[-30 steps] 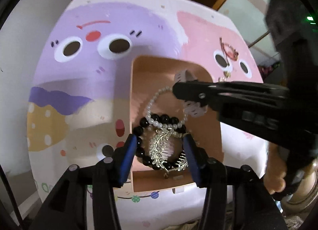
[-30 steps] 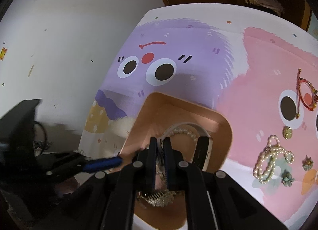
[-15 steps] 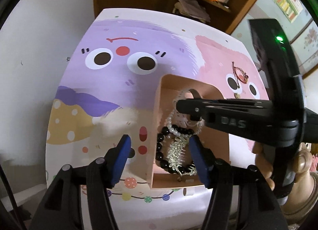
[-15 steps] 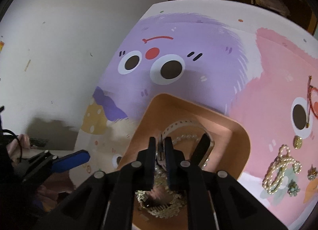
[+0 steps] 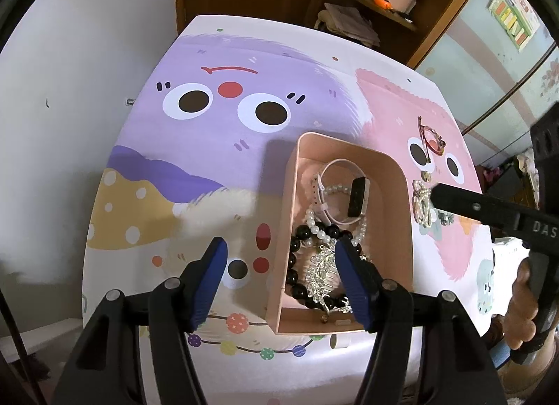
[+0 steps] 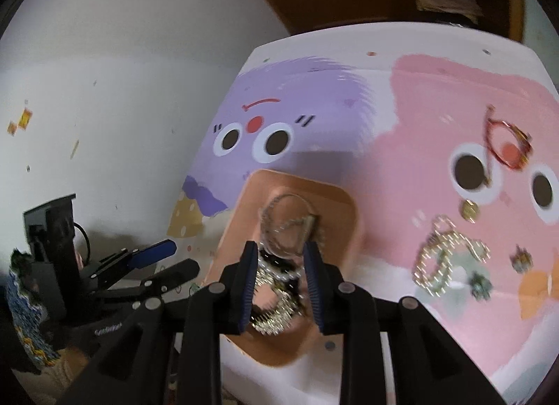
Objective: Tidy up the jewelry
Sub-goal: 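Lower the white watch into the pink tray and open the right tool, then withdraw both tools up from the pink tray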
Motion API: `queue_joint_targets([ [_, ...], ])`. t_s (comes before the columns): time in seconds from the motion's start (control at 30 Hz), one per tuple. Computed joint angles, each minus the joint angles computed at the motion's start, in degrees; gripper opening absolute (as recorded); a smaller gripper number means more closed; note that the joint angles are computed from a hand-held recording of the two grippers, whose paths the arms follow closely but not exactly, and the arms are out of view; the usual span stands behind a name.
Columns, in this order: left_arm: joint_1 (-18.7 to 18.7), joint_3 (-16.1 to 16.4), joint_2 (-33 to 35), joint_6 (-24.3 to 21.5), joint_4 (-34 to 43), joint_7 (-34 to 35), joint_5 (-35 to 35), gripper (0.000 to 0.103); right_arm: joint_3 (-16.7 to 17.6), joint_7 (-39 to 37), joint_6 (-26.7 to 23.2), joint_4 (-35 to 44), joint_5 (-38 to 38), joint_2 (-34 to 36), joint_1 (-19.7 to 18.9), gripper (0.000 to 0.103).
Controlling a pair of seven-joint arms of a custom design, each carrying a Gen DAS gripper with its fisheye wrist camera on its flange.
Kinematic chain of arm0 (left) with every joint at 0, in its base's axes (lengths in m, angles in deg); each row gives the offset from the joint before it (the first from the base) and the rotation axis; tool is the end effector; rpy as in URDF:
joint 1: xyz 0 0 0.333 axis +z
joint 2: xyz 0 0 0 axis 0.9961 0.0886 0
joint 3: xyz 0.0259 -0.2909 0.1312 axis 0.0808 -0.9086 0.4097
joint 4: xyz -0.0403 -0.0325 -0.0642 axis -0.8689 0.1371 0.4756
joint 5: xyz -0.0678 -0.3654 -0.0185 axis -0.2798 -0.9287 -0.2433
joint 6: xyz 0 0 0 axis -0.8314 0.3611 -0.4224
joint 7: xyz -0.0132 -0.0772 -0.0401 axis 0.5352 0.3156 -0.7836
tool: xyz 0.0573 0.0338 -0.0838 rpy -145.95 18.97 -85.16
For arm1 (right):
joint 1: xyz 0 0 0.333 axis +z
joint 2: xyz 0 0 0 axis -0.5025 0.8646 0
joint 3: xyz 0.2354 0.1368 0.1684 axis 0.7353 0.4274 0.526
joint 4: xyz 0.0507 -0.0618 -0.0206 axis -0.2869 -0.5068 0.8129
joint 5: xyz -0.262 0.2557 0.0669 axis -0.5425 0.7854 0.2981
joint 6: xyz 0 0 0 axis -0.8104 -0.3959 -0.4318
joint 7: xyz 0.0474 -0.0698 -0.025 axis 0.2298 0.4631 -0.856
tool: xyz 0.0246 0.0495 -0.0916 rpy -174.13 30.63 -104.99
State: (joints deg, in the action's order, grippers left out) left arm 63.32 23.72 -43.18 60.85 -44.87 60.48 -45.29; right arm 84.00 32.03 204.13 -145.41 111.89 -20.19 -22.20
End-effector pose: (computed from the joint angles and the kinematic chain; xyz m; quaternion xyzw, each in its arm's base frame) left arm 0.6113 -0.3239 0.4839 -0.7548 0.6170 -0.2090 0.0767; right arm 0.7138 0.2223 0.4967 -0.7737 0.5529 0.1131 0.2880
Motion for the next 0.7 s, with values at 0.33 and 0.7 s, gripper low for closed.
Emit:
queue_joint_targets([
  [0.33, -1.62, 0.00, 0.71, -2.24, 2.43, -0.11, 2.13, 0.062, -1.51, 0.20, 5.71, -16.64, 3.09, -9.94, -2.51, 0.027],
  [0.7, -3.58, -0.25, 2.65, -5.43, 6.77, 1.60, 3.90, 0.062, -4.54, -0.68, 12.40, -30.50, 1.90, -18.68, -2.67, 0.027],
])
